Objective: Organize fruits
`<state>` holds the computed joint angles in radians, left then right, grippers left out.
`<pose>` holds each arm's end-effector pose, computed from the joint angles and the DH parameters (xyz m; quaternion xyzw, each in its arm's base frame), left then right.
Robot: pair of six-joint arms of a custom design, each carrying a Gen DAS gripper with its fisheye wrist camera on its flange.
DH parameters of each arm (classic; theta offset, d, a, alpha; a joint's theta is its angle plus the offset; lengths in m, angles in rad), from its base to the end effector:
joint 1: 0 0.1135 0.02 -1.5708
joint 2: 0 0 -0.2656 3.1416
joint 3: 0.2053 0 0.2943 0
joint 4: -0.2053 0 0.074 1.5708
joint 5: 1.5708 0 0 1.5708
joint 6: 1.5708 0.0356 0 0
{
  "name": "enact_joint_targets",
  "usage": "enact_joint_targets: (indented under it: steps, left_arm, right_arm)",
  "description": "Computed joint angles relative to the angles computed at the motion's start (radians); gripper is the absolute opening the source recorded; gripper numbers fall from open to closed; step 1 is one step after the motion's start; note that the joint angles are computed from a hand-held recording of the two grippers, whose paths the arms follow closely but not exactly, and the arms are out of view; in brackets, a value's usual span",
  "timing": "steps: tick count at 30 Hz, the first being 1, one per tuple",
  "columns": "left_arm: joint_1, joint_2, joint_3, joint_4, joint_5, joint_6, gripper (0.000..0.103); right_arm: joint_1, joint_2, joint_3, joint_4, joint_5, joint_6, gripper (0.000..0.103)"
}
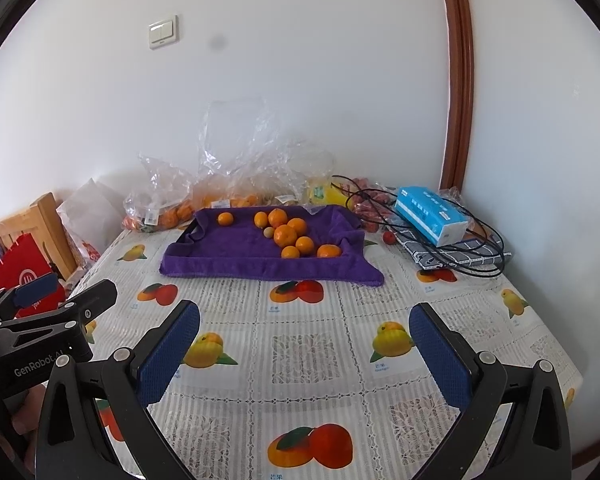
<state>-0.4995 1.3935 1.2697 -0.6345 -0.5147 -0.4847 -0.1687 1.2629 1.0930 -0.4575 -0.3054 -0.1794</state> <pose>0.3092 -0.1488 0.3267 -0.0940 0.8891 0.0255 0.4473 0.3183 -0.0433 0.3137 -0.0738 0.8801 0.0557 0.4658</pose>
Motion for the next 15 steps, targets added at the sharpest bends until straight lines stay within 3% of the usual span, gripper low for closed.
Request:
enact_joint_targets:
  steps: [15]
  left_arm:
    - [0.007, -0.008, -0.002, -0.003, 0.002, 0.008, 0.096]
  right_arm:
    - [0.005, -0.004, 0.003, -0.004, 0.006, -0.004, 0.103]
